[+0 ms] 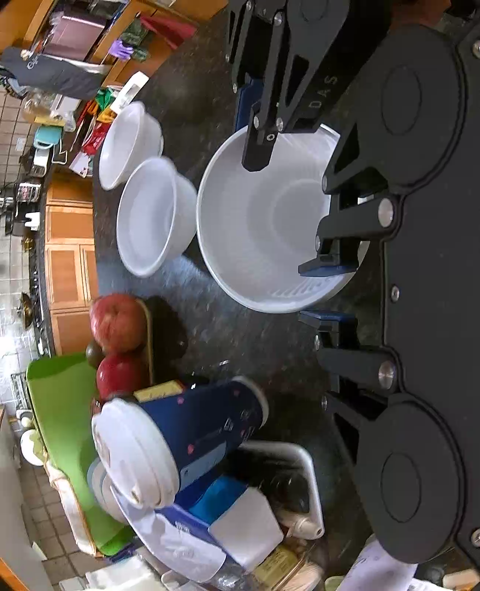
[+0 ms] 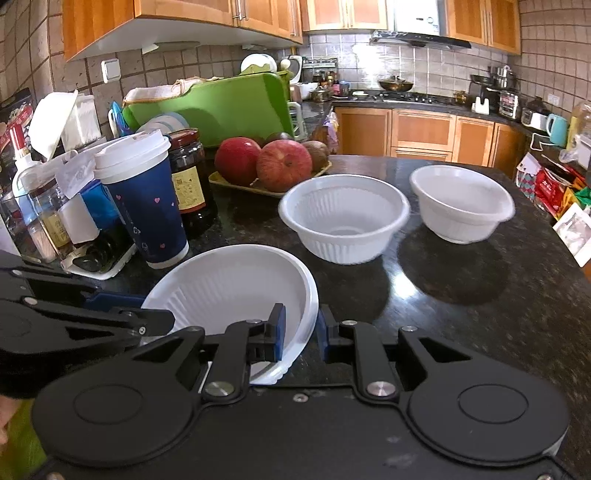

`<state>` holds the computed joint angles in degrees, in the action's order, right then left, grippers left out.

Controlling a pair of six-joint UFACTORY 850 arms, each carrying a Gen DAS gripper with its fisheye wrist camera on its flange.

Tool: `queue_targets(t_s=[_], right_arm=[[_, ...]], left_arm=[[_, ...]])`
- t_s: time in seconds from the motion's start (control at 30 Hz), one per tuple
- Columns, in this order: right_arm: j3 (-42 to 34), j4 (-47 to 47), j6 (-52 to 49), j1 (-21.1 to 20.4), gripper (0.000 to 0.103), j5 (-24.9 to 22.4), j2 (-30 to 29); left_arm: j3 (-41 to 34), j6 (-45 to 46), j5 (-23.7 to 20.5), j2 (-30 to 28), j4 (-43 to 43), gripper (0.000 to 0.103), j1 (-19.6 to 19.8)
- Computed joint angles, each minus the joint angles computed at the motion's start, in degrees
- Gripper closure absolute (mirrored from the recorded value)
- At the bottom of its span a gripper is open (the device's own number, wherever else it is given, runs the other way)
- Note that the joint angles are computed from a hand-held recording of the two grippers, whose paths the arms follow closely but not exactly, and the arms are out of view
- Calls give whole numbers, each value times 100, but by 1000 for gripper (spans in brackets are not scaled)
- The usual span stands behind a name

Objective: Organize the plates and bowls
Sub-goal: 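Carry the white plate with the left gripper toward the plate stack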

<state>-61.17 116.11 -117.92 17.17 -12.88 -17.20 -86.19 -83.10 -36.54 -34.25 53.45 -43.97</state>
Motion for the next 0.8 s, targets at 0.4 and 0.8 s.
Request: queue_targets(t_s=[0.4,0.8], right_arm=[[748,-462,-103,-694,83,-526,591],[787,-2190,699,-1729,83,-1317,618]], left_arm=[[-868,226,-631,-487,-587,76,-544],[-2453,25,-1436,-1527,-931,76,-956]])
